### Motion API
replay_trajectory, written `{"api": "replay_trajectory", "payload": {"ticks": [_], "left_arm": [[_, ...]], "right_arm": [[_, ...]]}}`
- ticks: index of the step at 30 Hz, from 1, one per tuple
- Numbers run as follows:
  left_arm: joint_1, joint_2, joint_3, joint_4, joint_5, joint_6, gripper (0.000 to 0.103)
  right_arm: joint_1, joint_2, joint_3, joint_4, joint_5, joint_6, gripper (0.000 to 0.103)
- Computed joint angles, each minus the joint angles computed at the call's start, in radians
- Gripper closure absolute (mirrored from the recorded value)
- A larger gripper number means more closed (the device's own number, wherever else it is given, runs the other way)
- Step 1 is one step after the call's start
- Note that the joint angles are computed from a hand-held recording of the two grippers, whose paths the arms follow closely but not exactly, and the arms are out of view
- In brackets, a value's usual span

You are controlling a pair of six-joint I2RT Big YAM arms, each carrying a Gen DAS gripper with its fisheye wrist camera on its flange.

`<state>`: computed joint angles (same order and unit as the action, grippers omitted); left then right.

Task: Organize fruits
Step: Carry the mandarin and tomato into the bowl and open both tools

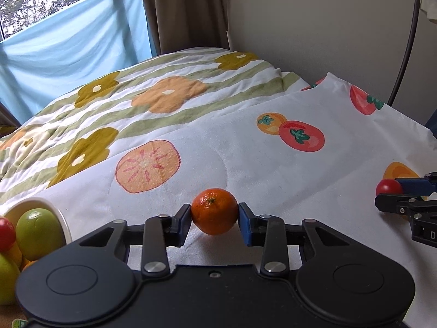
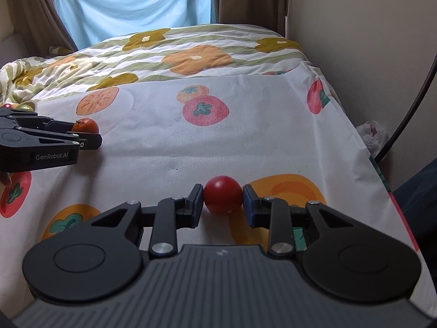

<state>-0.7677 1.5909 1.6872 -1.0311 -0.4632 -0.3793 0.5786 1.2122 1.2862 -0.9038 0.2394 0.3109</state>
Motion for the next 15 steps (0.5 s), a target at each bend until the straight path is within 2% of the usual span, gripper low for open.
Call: {"api": "replay_trajectory", "payload": {"ticks": [6,15], "left_arm": [[-0.031,-0.029,0.000,-0.031,-0.042,-0.073,0.063],[-0.111,-0.068,0.044,-0.121,-0.111,-0.250,0.063]], "right_arm": [[0.008,-0.023,0.007,0.011,-0.009,-0.015,0.057],[0.039,-0.049,0.058,-0.018,-0.045,-0.073,0.057]]}}
